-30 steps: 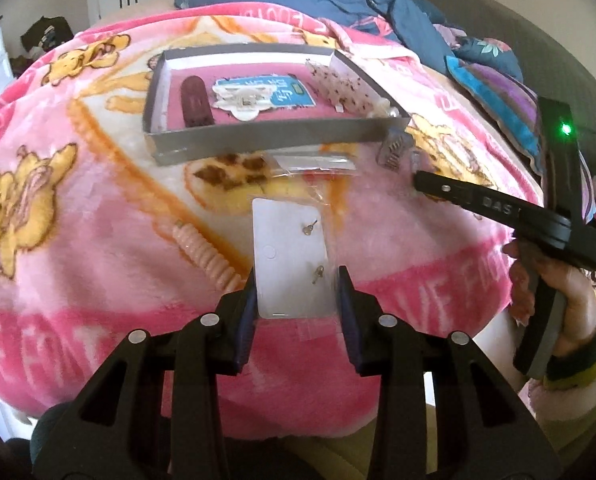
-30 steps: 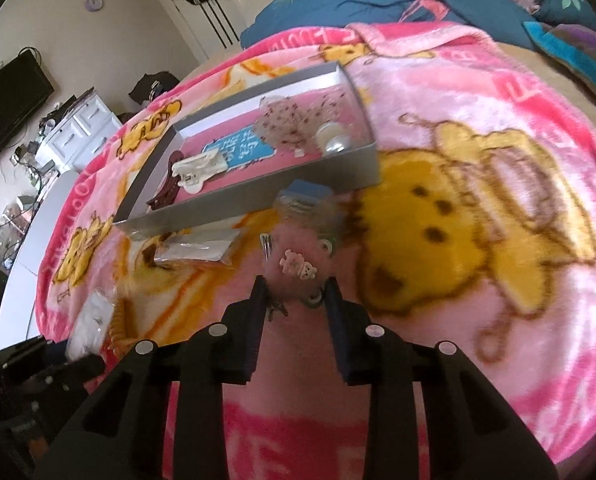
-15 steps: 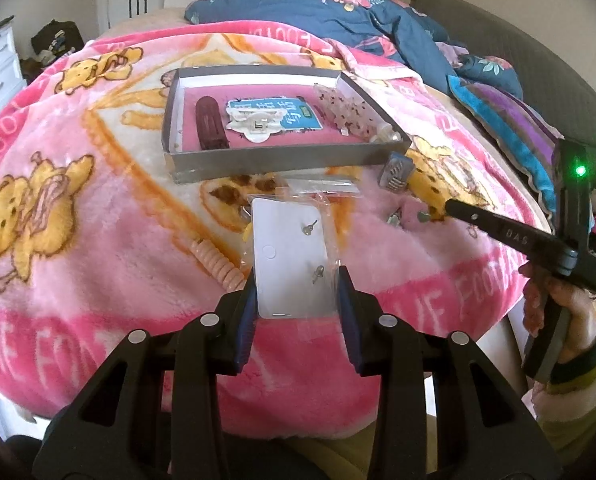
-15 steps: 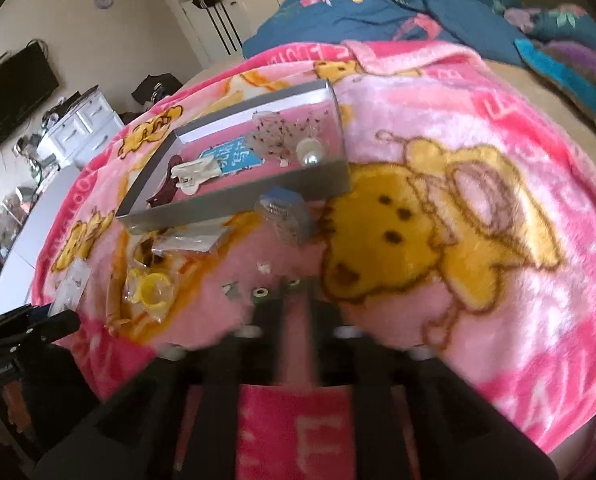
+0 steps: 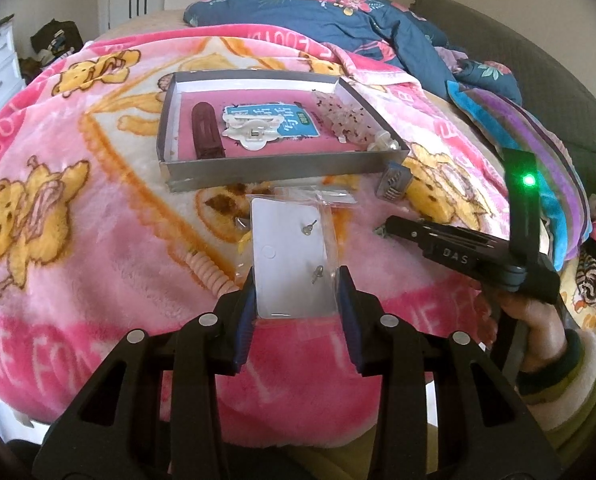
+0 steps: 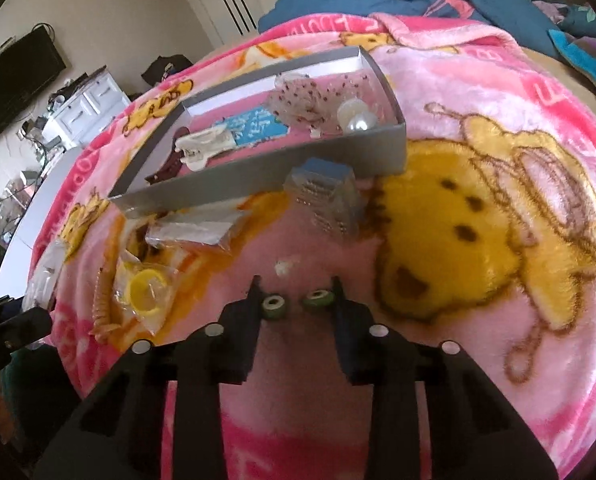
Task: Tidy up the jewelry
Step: 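Carry the earring card with the left tool while the right tool carries the earring over the grey box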
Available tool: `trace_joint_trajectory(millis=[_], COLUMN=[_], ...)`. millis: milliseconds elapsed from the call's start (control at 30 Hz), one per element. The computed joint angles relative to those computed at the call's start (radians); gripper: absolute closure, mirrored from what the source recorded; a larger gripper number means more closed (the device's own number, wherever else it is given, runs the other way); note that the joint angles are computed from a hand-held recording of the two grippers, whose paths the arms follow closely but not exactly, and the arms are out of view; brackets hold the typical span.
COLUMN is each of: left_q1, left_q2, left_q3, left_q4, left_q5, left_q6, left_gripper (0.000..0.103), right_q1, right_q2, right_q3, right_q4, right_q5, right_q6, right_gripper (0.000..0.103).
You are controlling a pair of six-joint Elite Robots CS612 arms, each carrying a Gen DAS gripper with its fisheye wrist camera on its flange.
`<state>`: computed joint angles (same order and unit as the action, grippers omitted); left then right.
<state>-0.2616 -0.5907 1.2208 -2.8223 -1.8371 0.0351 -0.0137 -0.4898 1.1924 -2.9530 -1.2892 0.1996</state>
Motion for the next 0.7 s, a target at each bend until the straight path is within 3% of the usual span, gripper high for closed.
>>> trace_joint_trajectory(millis=[367, 700], left_q1=[0.006, 0.010], left_q2=[0.018, 0.039], left_q3=[-0.052, -0.135], left_q4=[-0.012, -0.019], left_q5=[-0.004, 0.021], left_q6=[-0.012, -0.021], left_gripper=[0.074, 0.074], right_q1=[-0.012, -0.009], right_q2=[-0.075, -0.103], right_q3=[0.099, 0.074], right_q4=[-0.165, -0.231], right_q5=[0.042, 0.019], right_q6=[-0.004, -0.046], right_gripper=[0.074, 0.074])
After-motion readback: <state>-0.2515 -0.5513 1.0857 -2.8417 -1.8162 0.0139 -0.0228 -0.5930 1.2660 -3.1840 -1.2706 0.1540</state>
